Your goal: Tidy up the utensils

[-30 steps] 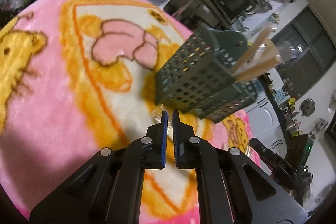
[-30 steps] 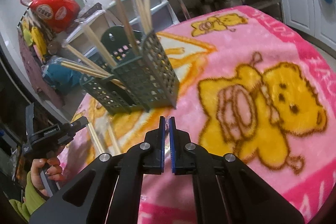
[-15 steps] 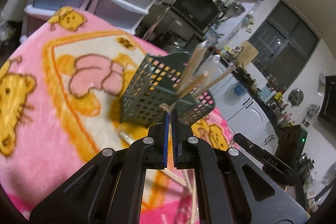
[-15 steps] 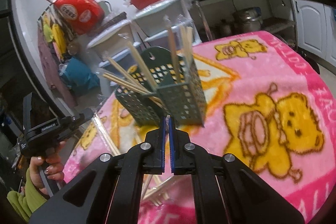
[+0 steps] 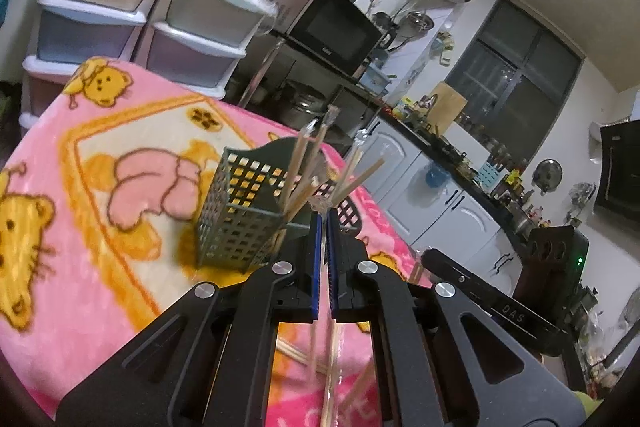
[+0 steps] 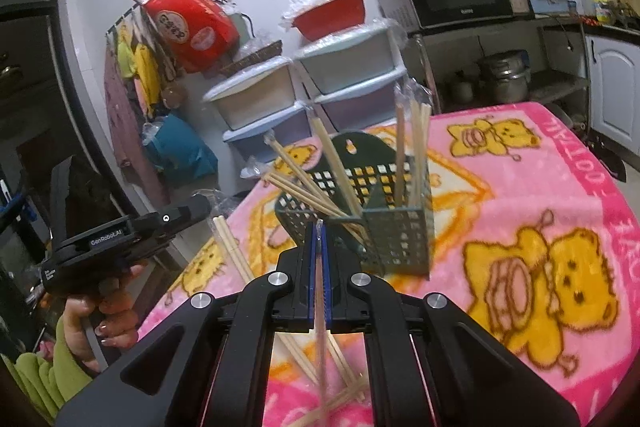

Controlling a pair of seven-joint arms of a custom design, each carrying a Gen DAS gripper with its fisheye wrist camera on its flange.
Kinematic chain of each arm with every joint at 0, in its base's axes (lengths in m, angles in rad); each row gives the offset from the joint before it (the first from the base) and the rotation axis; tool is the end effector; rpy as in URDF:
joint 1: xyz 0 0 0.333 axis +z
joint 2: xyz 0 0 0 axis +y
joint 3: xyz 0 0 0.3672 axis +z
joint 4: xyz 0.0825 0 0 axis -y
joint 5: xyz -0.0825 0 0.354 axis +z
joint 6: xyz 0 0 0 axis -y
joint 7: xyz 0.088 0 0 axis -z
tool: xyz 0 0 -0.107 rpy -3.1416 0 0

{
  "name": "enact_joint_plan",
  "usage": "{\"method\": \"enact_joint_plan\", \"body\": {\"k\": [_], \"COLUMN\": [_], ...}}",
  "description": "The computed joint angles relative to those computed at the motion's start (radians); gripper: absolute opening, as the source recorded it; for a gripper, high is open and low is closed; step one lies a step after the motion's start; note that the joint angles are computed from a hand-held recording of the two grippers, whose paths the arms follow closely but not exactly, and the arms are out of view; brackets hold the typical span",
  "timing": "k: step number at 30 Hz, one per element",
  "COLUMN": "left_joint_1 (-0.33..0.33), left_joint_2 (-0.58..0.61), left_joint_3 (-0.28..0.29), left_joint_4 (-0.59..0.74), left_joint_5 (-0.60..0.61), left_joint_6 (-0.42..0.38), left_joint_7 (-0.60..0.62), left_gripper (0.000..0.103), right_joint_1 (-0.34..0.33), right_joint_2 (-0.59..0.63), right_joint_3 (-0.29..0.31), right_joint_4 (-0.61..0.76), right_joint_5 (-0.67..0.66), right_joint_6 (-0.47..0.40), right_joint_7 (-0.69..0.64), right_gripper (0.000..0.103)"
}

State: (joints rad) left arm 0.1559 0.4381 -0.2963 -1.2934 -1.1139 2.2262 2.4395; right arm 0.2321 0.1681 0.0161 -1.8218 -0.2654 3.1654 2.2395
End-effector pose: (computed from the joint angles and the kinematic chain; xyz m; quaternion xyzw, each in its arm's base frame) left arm 0.7156 -0.0724 0.6335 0.4381 -0.6922 0.5729 0.0280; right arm 0.6061 0.1771 0.6497 -0.5419 0.6319 -0.2425 0.4983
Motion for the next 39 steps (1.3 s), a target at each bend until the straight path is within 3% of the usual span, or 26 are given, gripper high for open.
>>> {"method": "enact_joint_plan", "body": {"k": [6, 21, 39], "left_joint_1": [0.006, 0.003, -0.014], "left_joint_2": [-0.016, -0.018, 0.05], "left_joint_3": [-0.006, -0.004, -0.03], "left_joint_4": [0.001, 0.041, 0.2], "left_joint_5": [-0.029, -0.046, 0.029], "left_joint_6": [0.0, 0.011, 0.05], "left_joint_7": [0.032, 0.063, 0.023], "left_gripper": [0.001, 0.001, 0.001], "right_joint_1": [0.049, 0.035, 0.077], "right_joint_2": [0.002, 0.024, 0.07], "right_joint_3": [-0.057, -0.033, -0.088], "right_joint_4": [0.031, 0.104, 0.227], "right_joint_5": [-0.068, -0.086, -0.133], "right_joint_6": [0.01, 0.02, 0.015], "right_joint_7": [0.05, 0.019, 0.03], "right_gripper": [0.003, 0.003, 0.003]}}
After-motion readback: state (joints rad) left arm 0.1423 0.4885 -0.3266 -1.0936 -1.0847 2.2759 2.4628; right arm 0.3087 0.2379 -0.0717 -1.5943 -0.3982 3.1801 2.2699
